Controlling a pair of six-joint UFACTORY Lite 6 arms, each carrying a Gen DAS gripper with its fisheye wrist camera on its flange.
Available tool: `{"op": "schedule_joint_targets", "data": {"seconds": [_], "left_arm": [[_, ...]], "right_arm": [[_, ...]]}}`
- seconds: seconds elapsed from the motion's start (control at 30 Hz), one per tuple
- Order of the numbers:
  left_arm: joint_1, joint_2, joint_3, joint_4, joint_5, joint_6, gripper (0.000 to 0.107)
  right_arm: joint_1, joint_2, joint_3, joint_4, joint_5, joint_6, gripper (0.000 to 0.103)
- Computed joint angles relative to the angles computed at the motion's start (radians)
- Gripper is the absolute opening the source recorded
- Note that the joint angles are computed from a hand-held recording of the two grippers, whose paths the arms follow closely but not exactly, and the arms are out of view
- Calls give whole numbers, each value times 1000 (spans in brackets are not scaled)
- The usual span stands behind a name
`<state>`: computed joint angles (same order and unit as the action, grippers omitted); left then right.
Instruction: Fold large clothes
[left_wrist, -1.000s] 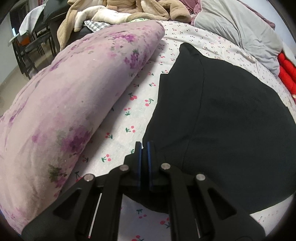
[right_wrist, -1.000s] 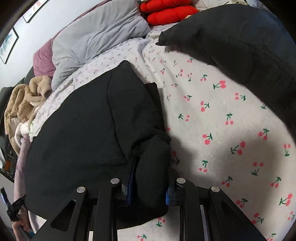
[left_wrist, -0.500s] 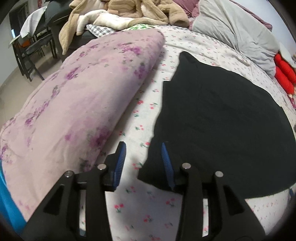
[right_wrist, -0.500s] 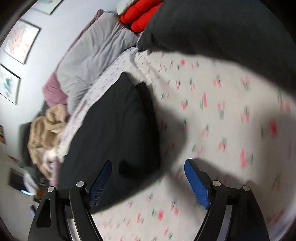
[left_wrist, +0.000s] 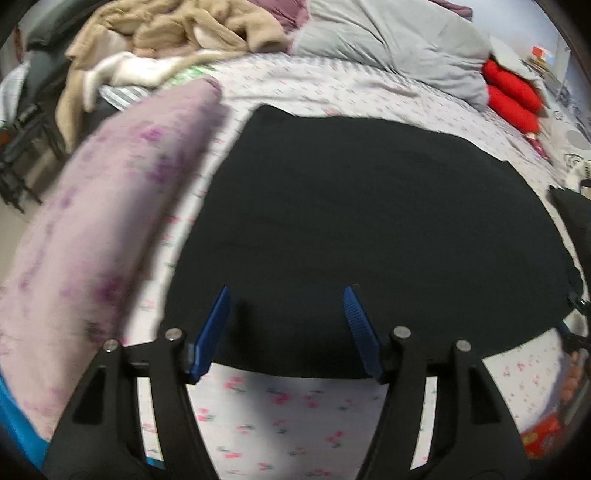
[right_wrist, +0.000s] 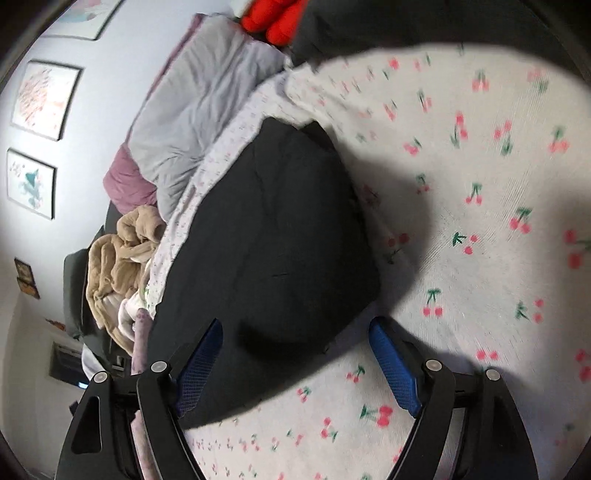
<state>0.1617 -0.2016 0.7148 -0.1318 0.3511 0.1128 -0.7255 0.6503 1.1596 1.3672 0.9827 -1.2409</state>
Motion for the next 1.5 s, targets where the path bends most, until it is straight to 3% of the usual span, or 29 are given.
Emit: {"op": "schedule_joint_targets", "data": {"seconds": [0.43, 0.5, 0.53, 0.6, 0.67, 0.77, 0.9, 1.07, 1.13, 1.3, 1.5], "left_arm": [[-39, 67, -29, -137, -39, 139, 65], [-33, 78, -27, -161, -40, 167, 65], [-33, 87, -21, -161, -38, 171, 65], [-46, 98, -5, -86, -30, 105, 65], [-88, 103, 24, 55, -14, -28, 65], [-135, 112, 82, 31, 21, -3, 65], [-196, 193, 192, -212, 108, 220, 65], [-309, 315, 302, -337, 120, 339, 65], [-341, 376, 345, -395, 125, 390, 65], [-435, 447, 346, -236, 22, 260, 65], [-379, 474, 307, -535, 2, 529, 65]], "right_arm": [[103, -2, 10, 192, -124, 3, 85], [104, -13, -17, 248, -137, -46, 67], [104, -11, -20, 259, -140, -54, 45], [88, -17, -25, 260, -103, -45, 36], [109, -120, -71, 274, -137, -105, 32], [179, -316, -111, 268, -207, -162, 30], [325, -514, -68, 150, -339, -110, 30], [479, -613, -3, 8, -440, -20, 29], [510, -624, 14, -11, -443, 5, 29], [525, -598, 42, -13, -399, 40, 29], [602, -558, 126, -40, -367, 82, 28]]}}
